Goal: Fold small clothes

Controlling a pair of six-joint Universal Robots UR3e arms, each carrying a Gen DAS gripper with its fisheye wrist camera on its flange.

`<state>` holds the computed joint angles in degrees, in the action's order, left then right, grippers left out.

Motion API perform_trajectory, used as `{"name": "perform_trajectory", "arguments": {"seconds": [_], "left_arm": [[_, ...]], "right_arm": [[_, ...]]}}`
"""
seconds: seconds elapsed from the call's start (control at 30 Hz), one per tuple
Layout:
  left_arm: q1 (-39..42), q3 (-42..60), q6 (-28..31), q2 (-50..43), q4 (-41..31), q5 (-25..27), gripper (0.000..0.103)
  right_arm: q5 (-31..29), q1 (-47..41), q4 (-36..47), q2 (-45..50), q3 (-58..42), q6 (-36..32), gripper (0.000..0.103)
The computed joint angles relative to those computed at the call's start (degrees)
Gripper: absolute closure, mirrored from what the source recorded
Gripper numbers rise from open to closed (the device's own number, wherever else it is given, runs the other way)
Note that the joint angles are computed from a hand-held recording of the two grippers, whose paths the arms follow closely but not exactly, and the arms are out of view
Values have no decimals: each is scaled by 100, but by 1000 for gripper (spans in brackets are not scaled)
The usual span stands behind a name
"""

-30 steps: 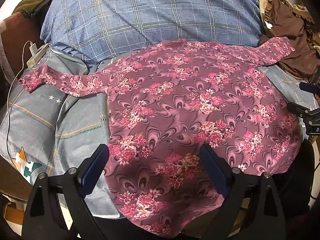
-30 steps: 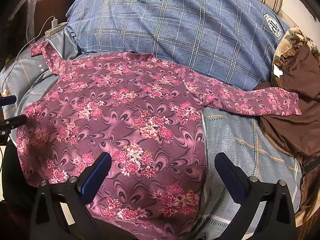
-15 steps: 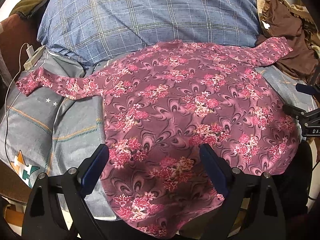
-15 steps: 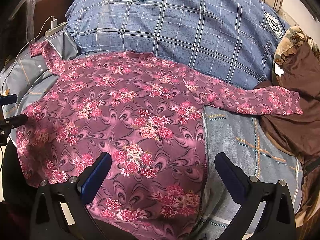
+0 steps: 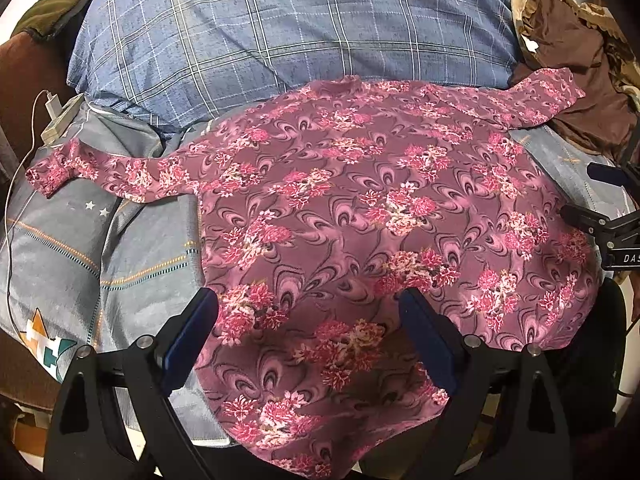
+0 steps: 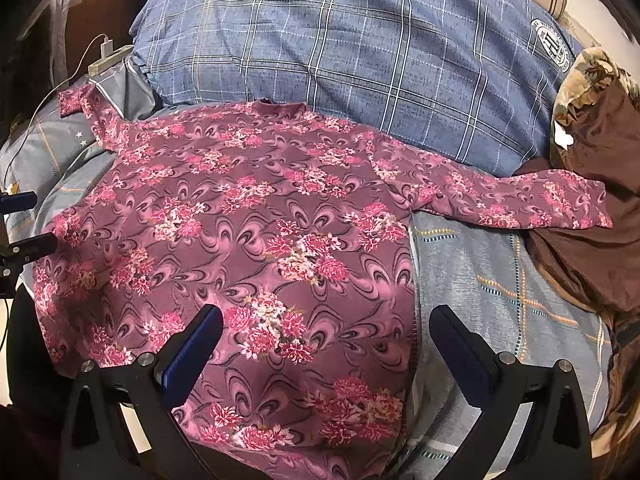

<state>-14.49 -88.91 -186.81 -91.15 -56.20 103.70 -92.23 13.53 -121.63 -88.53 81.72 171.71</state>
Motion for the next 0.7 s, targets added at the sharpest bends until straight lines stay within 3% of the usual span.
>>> {"name": "perform_trajectory", "arguments": {"seconds": [0.2, 0.27, 0.53, 0.7], "left_arm": [[53, 208, 31, -237, -68, -61, 10], [209, 303, 45, -291, -105, -239, 10], [1221, 1557, -27, -1014, -655, -657, 10], [1639, 2625, -236, -1847, -1077, -665, 10]], "right_arm": [[312, -198, 7, 105, -17, 34, 0], [708, -459, 47, 98, -23, 93, 0], [1981, -2798, 168, 314, -642, 590, 2], [2433, -4391, 305, 1466, -2387, 1139, 2]]}}
